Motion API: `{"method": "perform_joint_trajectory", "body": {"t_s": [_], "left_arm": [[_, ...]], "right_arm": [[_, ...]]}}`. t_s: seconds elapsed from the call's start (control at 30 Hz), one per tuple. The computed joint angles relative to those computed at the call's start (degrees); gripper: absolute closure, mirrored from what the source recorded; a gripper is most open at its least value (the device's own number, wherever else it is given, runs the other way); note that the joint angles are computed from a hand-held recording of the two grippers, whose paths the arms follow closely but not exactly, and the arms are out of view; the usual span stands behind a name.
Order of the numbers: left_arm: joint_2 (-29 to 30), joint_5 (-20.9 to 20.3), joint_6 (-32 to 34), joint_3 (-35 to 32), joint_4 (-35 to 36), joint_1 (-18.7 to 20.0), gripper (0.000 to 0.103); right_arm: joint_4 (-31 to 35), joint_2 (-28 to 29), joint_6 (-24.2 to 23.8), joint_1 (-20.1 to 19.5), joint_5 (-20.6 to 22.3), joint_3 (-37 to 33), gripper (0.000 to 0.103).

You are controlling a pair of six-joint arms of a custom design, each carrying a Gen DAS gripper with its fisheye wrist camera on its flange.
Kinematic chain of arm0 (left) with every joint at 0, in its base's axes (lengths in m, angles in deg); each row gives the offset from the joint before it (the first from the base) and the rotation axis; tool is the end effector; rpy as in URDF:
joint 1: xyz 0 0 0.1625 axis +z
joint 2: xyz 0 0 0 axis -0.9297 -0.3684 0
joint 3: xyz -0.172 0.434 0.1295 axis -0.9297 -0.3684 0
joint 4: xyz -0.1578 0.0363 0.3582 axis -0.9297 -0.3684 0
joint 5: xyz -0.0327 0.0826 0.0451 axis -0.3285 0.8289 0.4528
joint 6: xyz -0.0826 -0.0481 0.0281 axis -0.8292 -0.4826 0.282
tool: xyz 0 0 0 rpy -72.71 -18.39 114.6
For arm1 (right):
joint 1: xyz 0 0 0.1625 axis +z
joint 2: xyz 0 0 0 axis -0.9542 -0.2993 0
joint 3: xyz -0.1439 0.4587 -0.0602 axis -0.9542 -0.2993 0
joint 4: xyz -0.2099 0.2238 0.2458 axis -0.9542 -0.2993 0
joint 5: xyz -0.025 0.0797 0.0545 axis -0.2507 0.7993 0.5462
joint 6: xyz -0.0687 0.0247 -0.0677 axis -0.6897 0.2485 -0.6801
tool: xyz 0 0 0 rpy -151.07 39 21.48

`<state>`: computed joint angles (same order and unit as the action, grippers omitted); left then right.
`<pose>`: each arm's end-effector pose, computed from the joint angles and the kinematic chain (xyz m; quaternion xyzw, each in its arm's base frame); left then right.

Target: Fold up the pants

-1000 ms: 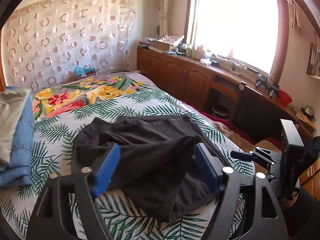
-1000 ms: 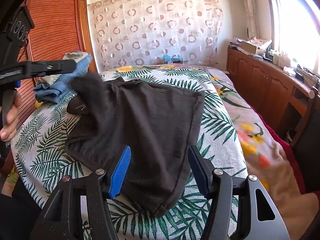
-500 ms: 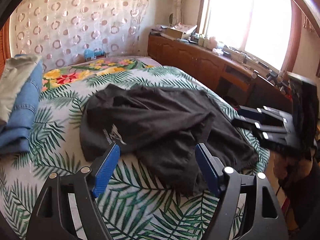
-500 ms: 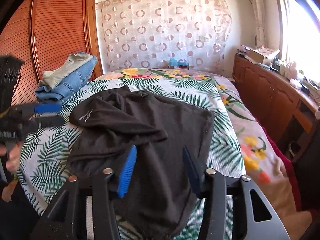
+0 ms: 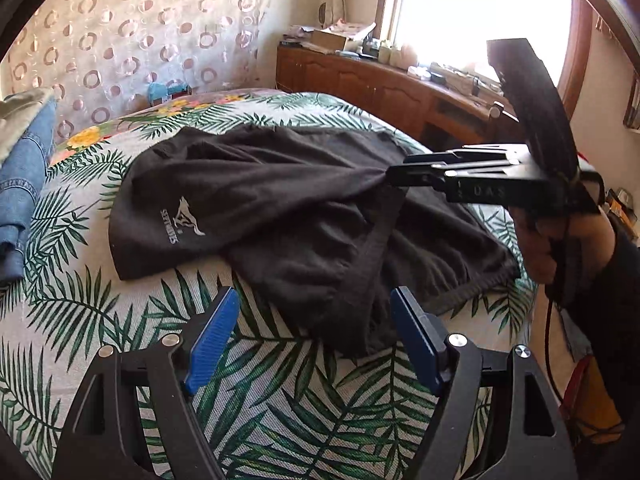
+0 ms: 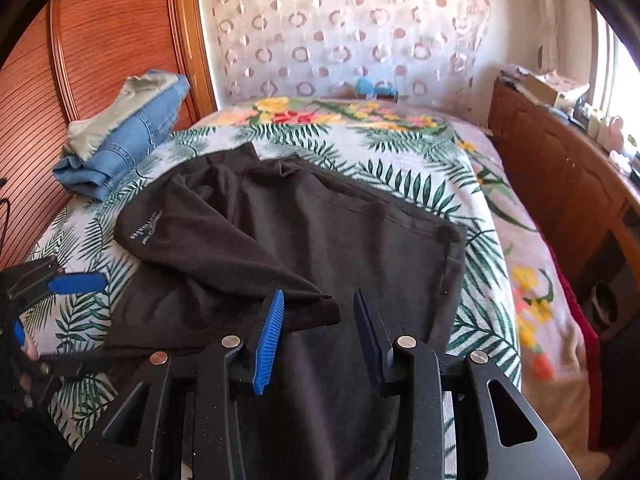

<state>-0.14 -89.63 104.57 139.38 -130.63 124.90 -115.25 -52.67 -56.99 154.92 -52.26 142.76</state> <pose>-0.2785 -0.7210 -0.0964 0.4420 0.8683 -0.1705 0.1471 0.0083 -0.7260 0.2661 0.1710 -0.8502 0.3908 0.3086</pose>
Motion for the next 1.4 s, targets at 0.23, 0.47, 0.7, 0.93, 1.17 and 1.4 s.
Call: {"method": "perform_joint_trajectory", "body": {"t_s": [0.23,0.47,0.7,0.93,1.17,1.4], "left_arm": [[0.0,2.54,-0.22,0.58,-0.85,0.08,0.025],[-0.68,2.85,-0.21,1.48,-2.72,0.56,0.025],[-2.66,0.93,-0.86,3.95,-6.27,0.56,0.025],[-4.07,0.08,-1.28,5.8,-10.17,0.16,0.025],[-4.13,0.2,-1.31,6.29,-10.07,-0.18,0.025],[-3.44,0.43,-1.29,4.97,-8.78,-0.46,0.025]], "right_arm": [[6.69,-0.96,2.82,-0.36,1.64,-1.65,0.08],[1.11,-3.05,1.69,-0.45,5.35,3.12,0.097],[-8.91,-6.03,-0.9,0.46,9.19,12.05,0.098],[-17.67,-7.85,-2.27,0.36,9.38,19.81,0.098],[-23.19,-10.13,-1.85,-0.99,9.37,26.13,0.098],[-24.73,-10.13,-0.12,-2.05,6.34,29.19,0.098]]}}
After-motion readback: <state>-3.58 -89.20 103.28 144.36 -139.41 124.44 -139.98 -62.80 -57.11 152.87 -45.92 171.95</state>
